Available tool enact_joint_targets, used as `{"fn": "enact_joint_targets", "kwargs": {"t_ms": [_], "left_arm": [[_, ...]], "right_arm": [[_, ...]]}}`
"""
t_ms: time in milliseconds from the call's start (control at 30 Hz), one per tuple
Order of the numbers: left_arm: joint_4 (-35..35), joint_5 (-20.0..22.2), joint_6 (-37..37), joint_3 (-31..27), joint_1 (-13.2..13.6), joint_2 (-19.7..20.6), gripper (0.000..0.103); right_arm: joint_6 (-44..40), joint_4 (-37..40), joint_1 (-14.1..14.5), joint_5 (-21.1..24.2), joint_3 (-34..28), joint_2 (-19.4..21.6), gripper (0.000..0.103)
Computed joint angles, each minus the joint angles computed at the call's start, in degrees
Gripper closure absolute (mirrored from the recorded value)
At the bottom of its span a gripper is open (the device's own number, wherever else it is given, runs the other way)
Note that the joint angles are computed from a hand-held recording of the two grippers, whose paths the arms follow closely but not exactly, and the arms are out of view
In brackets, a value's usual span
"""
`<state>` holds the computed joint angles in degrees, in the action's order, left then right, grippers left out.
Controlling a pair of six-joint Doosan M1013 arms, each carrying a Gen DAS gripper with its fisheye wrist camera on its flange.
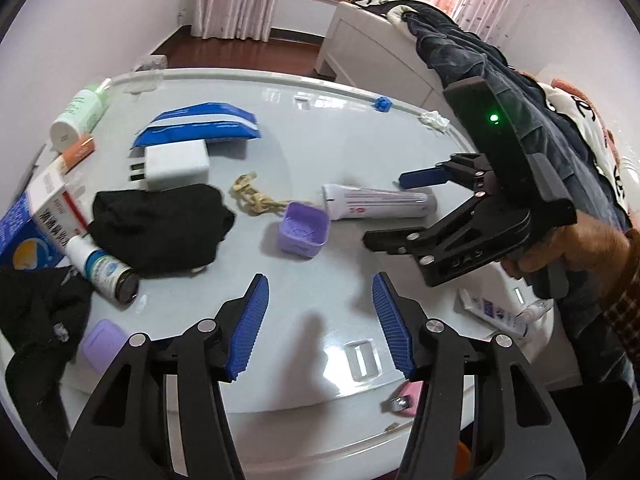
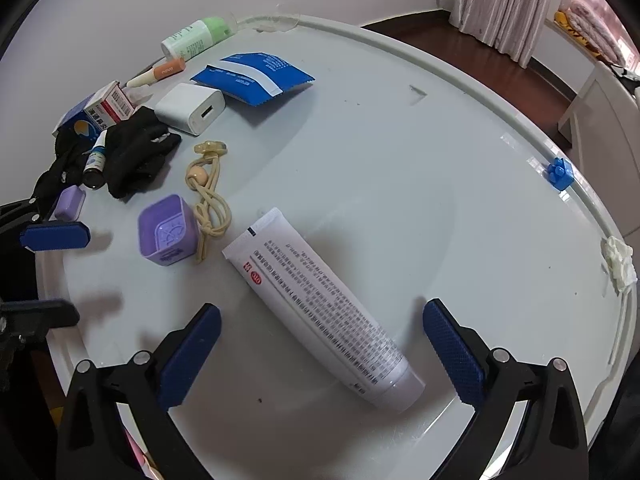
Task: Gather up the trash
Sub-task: 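Grasp the purple cup with the left tool while the right tool holds the white tube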
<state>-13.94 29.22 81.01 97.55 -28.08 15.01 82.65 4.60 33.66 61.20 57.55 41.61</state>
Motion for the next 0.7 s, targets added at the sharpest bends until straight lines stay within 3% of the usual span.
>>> {"fn": "enact_joint_targets", "kwargs": {"t_ms": [200,233,300,333,367,467,700], "left_arm": [[3.0,1.4,-0.3,-2.8,-0.5,2.0,0.045],[3.4,2.1,-0.8,-3.5,-0.4,2.7,0.045],[4.0,3.0,-1.6,-4.4,-0.2,3.5,0.045],[4.4,3.1,-2.1,-4.6,-0.1,3.8,0.045],[4.6,3.1,-2.6,-4.7,0.0,4.0,0.045],[4.1,3.5,-3.1,-4.8,0.2,4.5,0.045],[1.2,2.7,0.8,-5.3,0.3,5.3,0.043]], "right_arm": [[3.7,-1.5,0.5,-4.4,3.3,-1.7,0.006],[3.7,-1.4,0.5,-4.7,3.6,-1.9,0.011],[1.8,1.0,0.6,-4.1,3.7,-2.3,0.03],[1.4,2.2,0.6,-3.5,3.5,-2.4,0.055],[2.2,1.9,0.9,-2.4,3.0,-2.3,0.07],[4.5,-1.8,1.8,-2.0,3.0,-2.6,0.072],[6.3,2.5,0.9,-5.2,6.0,-4.3,0.072]]}}
